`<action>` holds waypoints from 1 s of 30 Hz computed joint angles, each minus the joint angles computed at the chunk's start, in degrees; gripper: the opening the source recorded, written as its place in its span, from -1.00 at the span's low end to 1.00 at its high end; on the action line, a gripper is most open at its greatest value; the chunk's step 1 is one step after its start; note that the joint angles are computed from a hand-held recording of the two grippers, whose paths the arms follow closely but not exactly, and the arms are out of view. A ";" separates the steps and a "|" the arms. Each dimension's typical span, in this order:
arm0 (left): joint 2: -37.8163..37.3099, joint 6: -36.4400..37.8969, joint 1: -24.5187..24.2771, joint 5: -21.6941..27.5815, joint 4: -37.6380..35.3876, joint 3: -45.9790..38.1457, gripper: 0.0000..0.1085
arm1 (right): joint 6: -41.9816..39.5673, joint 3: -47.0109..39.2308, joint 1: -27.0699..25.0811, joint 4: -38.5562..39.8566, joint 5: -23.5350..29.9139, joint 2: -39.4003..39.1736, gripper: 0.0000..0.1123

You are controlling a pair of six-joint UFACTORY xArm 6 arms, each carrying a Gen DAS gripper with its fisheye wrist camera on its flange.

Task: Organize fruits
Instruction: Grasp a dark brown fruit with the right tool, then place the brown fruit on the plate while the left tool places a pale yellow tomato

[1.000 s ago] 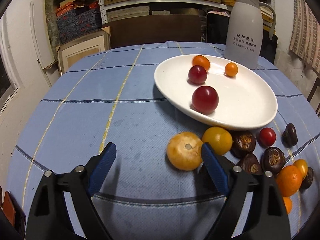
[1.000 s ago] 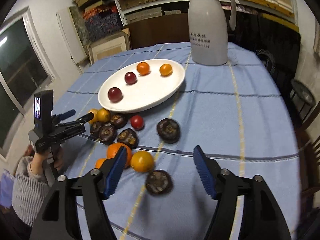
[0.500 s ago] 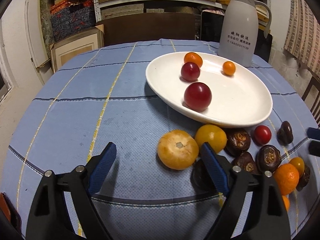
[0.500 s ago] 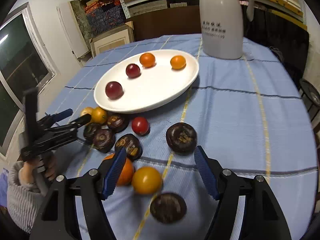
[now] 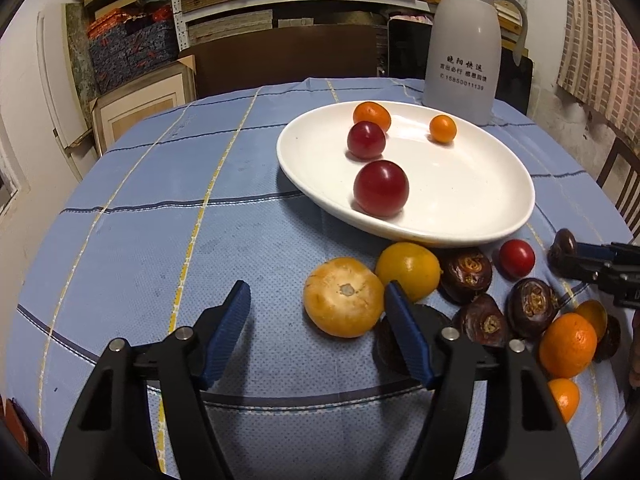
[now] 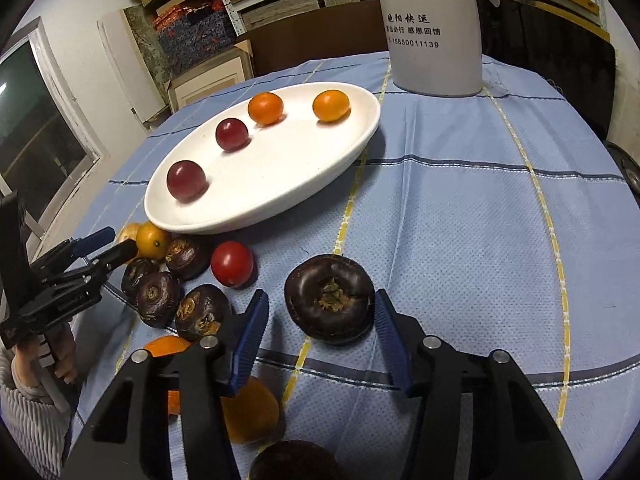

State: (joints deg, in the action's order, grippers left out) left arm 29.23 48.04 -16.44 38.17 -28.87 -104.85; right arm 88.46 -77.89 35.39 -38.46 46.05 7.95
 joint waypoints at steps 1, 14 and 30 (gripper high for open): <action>-0.13 0.34 -0.12 -0.51 0.12 0.29 0.25 | 0.34 0.37 -0.13 -0.05 -0.37 -0.17 -0.10; 6.77 -1.90 2.51 13.12 -5.23 -11.89 -0.26 | 1.19 -1.03 0.78 -2.48 2.57 0.90 -0.20; 5.73 -4.57 1.26 9.70 -5.52 -16.11 -0.28 | 3.32 -4.38 2.34 -8.81 6.58 -1.65 -0.21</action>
